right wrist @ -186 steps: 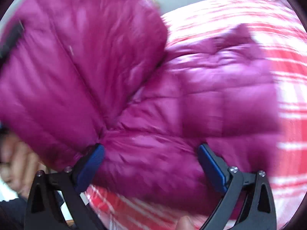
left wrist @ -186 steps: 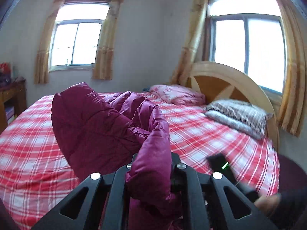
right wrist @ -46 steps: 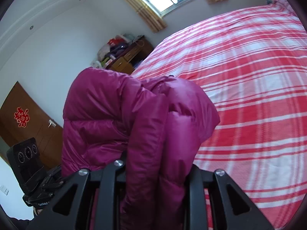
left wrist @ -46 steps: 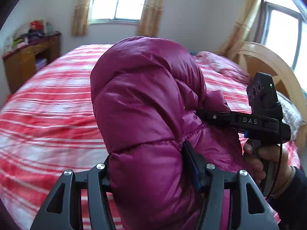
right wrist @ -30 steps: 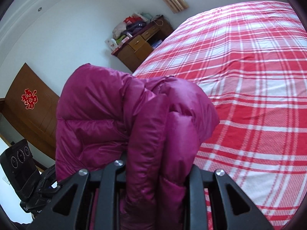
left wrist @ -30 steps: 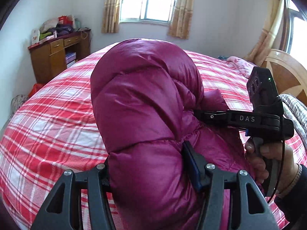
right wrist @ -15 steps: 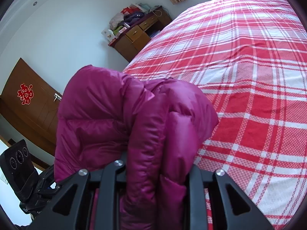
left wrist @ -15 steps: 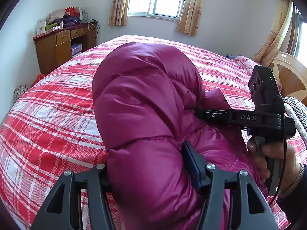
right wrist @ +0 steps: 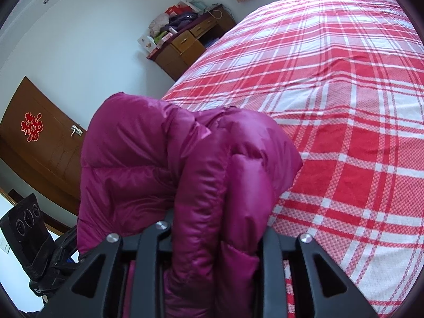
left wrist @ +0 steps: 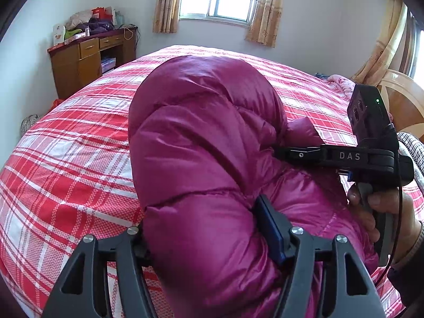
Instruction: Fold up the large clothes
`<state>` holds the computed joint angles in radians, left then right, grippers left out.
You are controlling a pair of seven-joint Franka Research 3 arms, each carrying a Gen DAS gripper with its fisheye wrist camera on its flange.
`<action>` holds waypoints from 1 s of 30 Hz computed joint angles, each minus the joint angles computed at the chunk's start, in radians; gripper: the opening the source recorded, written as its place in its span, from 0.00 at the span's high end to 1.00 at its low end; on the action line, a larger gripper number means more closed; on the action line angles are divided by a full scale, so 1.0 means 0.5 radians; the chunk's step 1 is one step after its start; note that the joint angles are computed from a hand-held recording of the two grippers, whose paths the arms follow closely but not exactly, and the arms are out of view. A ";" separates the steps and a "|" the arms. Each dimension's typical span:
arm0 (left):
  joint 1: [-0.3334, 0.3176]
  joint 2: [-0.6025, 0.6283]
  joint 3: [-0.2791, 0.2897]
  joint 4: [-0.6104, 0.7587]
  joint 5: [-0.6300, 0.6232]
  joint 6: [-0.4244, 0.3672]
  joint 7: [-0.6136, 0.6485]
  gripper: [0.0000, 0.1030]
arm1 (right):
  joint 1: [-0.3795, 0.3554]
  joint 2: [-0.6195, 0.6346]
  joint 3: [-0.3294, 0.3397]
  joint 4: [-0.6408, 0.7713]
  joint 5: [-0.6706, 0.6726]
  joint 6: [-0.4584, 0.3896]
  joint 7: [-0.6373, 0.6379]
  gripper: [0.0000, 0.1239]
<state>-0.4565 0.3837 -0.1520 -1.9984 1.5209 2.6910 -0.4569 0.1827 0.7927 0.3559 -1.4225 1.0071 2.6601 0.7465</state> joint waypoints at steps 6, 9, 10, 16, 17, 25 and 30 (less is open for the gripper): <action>-0.002 -0.001 -0.001 -0.010 0.016 -0.005 -0.011 0.35 | 0.035 0.014 -0.041 0.031 -0.080 -0.004 0.086 0.72; -0.008 -0.001 -0.008 -0.011 -0.017 -0.034 0.018 0.33 | 0.050 0.020 -0.055 0.043 -0.125 0.010 0.135 0.67; -0.012 -0.001 -0.010 -0.010 -0.035 -0.048 0.033 0.32 | 0.054 0.022 -0.058 0.045 -0.137 0.022 0.150 0.66; -0.038 -0.020 -0.020 -0.017 -0.171 -0.149 0.162 0.24 | 0.034 0.025 -0.039 0.027 -0.156 0.073 0.181 0.55; -0.041 -0.028 -0.022 -0.022 -0.192 -0.161 0.178 0.22 | 0.029 0.019 -0.041 0.015 -0.157 0.083 0.192 0.51; -0.120 -0.166 -0.070 -0.098 -0.221 -0.451 0.283 0.21 | -0.044 -0.206 -0.008 -0.236 -0.061 0.236 0.134 0.44; -0.194 -0.316 -0.156 -0.187 -0.104 -0.755 0.216 0.21 | -0.131 -0.511 0.142 -0.571 0.297 0.654 -0.236 0.29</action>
<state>-0.5533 0.2258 -0.2301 -2.0919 1.4690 2.3136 -0.3491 0.1171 0.5372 0.4269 -1.7083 1.1556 2.9868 0.6283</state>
